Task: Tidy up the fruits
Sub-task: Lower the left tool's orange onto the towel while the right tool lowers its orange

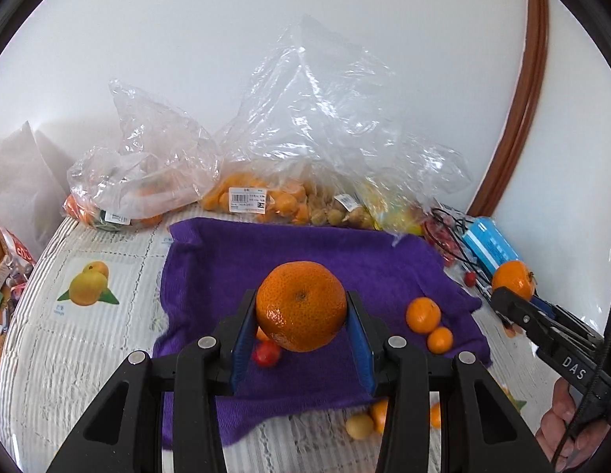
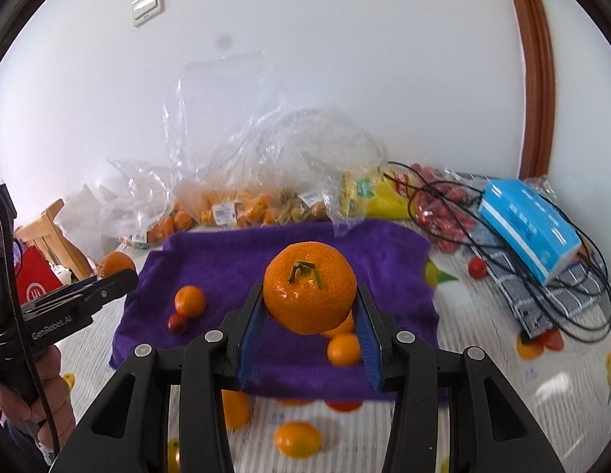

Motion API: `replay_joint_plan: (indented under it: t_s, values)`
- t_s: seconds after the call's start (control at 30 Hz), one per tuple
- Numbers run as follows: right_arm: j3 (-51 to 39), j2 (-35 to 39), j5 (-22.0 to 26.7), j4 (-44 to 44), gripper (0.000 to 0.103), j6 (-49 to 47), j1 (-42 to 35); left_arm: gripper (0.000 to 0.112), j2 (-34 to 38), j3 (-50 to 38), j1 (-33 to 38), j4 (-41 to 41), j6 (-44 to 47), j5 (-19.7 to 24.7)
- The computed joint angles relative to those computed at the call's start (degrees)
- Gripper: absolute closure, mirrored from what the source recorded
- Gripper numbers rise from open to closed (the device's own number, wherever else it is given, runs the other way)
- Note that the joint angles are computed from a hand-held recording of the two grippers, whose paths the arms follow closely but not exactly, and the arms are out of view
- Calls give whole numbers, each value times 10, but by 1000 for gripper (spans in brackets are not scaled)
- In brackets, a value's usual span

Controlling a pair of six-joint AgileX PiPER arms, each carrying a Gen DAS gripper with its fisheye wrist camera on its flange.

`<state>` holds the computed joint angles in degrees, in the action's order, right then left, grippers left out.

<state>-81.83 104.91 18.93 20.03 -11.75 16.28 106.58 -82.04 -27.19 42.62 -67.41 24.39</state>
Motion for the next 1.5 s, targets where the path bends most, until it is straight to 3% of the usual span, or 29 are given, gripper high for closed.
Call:
replay_joint_plan:
  t_s: [0.17,0.4,0.47,1.1,1.5]
  values:
    - [-69,40,18,24,59,-30,-1,71,30,-33,22,-20,25,-6]
    - [-87,88,22,104,59,-99,-14,71,64,-34,41,-39,30,-13]
    - [-101,104,40,88,59,-81,-18,71,68,-34,42,-43,33,-13]
    - [-108,128,50,77,59,-87,-3,71,80,-37,35,-38,30,-20]
    - [-132,151,72,-4,59,-29,14,71,86,-47,36,-79,69,-20]
